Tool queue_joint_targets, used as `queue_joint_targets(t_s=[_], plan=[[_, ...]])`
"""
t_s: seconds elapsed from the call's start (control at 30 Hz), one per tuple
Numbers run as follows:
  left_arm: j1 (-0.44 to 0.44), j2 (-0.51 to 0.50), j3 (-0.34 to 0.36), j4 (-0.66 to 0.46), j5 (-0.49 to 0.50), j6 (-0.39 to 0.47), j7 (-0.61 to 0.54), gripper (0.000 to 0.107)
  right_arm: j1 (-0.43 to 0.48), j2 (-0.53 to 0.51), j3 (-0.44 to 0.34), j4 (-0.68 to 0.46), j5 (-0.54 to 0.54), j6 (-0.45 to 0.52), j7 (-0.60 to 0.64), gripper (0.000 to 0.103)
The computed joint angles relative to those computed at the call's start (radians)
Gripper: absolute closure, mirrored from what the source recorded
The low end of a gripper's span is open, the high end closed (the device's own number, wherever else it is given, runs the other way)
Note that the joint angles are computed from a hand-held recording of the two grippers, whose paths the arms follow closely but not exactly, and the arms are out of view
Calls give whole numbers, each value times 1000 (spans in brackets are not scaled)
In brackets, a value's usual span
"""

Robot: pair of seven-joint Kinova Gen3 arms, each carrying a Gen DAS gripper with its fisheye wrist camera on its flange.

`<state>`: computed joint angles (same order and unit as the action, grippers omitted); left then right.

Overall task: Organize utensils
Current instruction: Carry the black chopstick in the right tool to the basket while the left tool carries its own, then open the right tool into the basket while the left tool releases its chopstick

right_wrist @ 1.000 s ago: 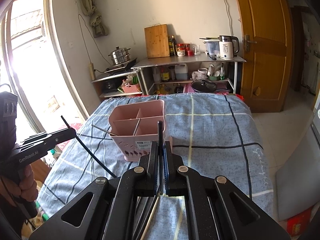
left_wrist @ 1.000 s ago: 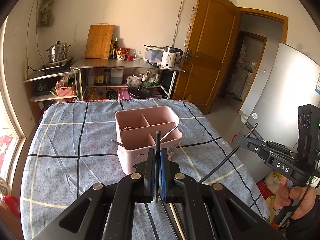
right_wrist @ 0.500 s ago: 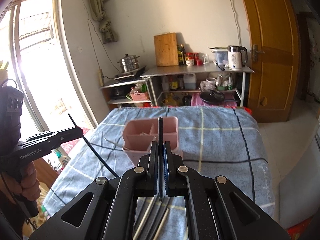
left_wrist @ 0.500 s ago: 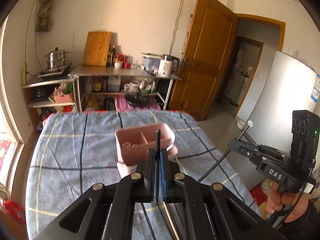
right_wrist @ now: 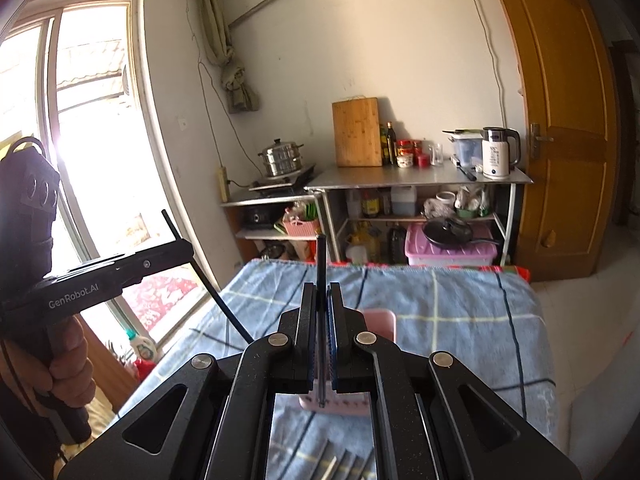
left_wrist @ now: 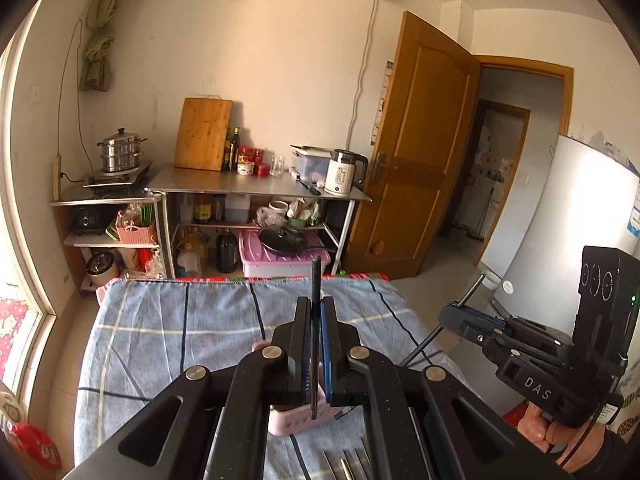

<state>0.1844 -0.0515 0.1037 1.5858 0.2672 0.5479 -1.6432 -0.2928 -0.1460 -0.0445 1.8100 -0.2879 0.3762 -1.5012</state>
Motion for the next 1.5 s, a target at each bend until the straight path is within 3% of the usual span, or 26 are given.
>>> queue_joint_targets(t_s=[0.2, 0.5, 0.73, 0.93, 1.17, 1.3, 1.5], plan=[[-12, 47, 1, -38, -35, -3, 24, 103, 3, 52, -7, -40, -9, -20, -8, 98], [-47, 119, 2, -12, 18, -38, -18, 103, 33, 122, -23, -44, -35, -21, 4, 98], [-66, 169, 10, 13, 30, -37, -28, 103, 59, 179, -46, -52, -37, 6, 8, 98], [-80, 199, 19, 22, 39, -31, -41, 103, 102, 225, -64, -70, -112, 60, 78, 98], [-74, 159, 10, 60, 12, -67, -22, 102, 116, 191, -68, -44, -138, 34, 111, 87], [-77, 115, 5, 97, 22, -88, -21, 101, 97, 157, -56, -17, -84, 10, 53, 86], [-61, 35, -6, 168, 6, -122, -7, 99, 79, 95, -46, 37, -27, -8, -4, 75]])
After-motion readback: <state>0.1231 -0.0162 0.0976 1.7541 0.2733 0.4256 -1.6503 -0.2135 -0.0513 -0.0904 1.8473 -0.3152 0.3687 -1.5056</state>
